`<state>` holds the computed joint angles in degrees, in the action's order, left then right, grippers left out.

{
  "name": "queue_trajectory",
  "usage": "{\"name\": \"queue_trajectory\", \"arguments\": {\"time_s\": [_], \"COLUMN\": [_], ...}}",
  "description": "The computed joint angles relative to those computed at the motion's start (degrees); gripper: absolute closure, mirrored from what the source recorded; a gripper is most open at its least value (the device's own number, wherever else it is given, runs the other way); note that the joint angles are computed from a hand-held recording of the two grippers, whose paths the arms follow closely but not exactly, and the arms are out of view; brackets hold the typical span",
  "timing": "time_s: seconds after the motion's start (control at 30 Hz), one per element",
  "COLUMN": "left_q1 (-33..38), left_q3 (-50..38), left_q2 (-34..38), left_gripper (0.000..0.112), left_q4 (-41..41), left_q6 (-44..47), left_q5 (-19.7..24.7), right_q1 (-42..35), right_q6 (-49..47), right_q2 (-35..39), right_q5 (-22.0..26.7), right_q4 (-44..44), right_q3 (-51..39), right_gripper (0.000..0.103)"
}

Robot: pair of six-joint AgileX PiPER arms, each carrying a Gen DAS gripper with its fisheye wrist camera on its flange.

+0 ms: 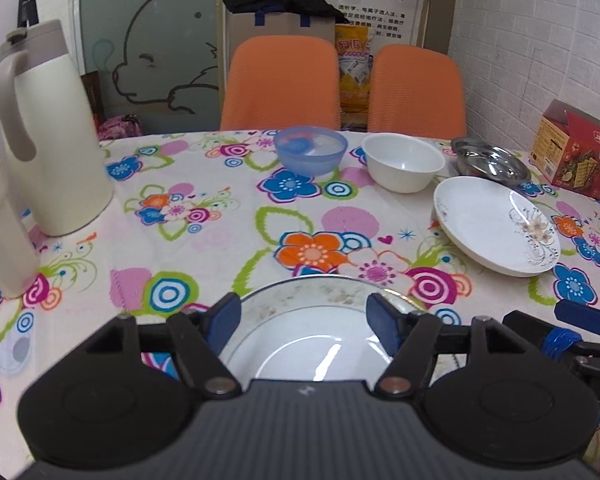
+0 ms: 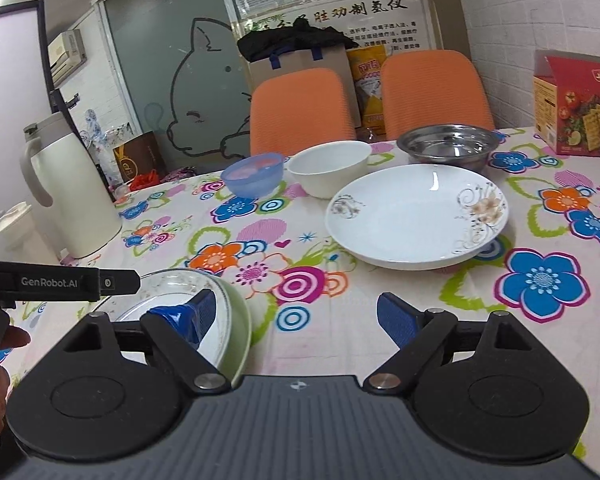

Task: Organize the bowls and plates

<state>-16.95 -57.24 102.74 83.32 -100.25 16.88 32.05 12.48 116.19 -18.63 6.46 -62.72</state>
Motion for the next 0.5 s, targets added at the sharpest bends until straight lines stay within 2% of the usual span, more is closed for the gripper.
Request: {"name": "queue_trajectory", "arguments": {"time_s": [0.3, 0.5], "left_q1": [-4.49, -5.74], "left_q3": [-9.72, -16.5], "left_q2": [5.06, 9.42], "left_gripper": [0.042, 0.042], "left_q4": [-14.77, -23.11], "left_q6": [15.42, 24.71], "left_q5": [2.5, 4.87], "right_q1": [-5.54, -9.56], "right_q6": [8.09, 17.88], "right_q2": [-1.33, 0.73], "right_q5": [-1.07, -0.54], "right_q4": [-7.65, -17.31], "right_q3": [2.78, 1.28], "right_gripper": [0.028, 0.028]}}
